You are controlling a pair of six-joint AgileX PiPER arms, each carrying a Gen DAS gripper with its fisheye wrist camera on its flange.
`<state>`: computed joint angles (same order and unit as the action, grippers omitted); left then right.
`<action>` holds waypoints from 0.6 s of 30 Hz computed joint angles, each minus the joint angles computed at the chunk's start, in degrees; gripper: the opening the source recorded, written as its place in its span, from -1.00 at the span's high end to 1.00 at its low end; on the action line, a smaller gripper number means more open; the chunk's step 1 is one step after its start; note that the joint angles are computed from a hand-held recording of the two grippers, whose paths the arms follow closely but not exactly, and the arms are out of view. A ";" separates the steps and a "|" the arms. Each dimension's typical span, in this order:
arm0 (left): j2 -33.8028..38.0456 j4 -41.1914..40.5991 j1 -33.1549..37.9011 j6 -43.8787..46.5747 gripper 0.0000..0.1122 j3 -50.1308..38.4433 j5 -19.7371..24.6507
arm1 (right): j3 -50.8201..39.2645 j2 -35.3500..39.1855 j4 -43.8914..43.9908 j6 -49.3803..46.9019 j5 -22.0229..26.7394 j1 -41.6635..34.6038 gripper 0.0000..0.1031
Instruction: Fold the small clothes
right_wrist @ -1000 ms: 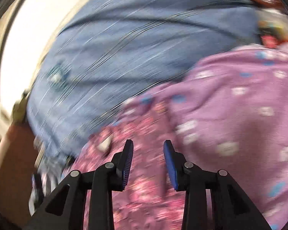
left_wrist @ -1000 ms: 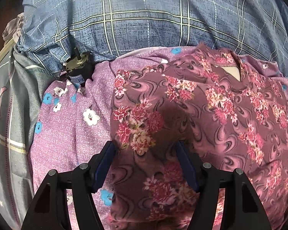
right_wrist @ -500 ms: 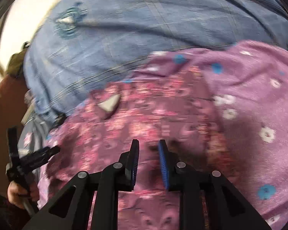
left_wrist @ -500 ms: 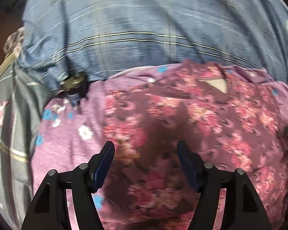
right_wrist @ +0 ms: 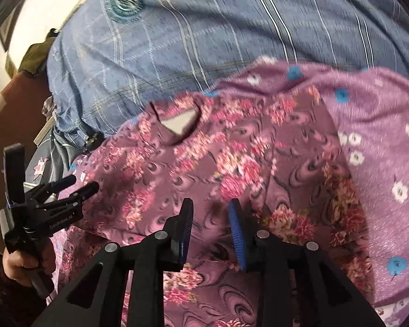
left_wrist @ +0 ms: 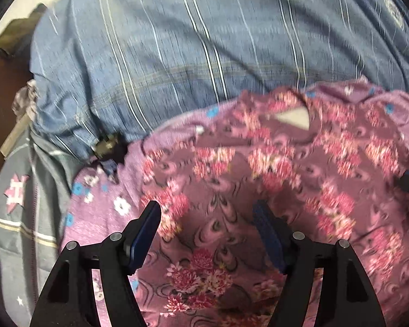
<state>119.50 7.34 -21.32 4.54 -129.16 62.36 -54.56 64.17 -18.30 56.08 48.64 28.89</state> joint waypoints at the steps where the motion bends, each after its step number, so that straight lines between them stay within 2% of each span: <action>1: -1.35 0.65 -0.32 -1.05 -0.25 1.65 -1.37 | -0.51 0.03 -1.15 0.96 0.67 1.18 0.41; 5: -5.68 0.90 -0.75 -5.20 -0.25 6.57 -4.50 | -2.76 1.86 -6.94 5.13 4.26 5.79 0.28; 9: -8.65 0.75 -0.67 -7.77 -0.25 10.14 -6.58 | -4.30 3.99 -10.43 7.72 7.85 8.44 0.27; 18: -9.09 0.13 -1.60 -6.29 -0.25 11.80 -7.36 | -6.40 6.72 -13.18 9.53 13.86 10.65 0.27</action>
<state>110.40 7.47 -22.92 -1.75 -117.37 55.00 -60.97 70.90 -31.48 65.61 62.50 39.54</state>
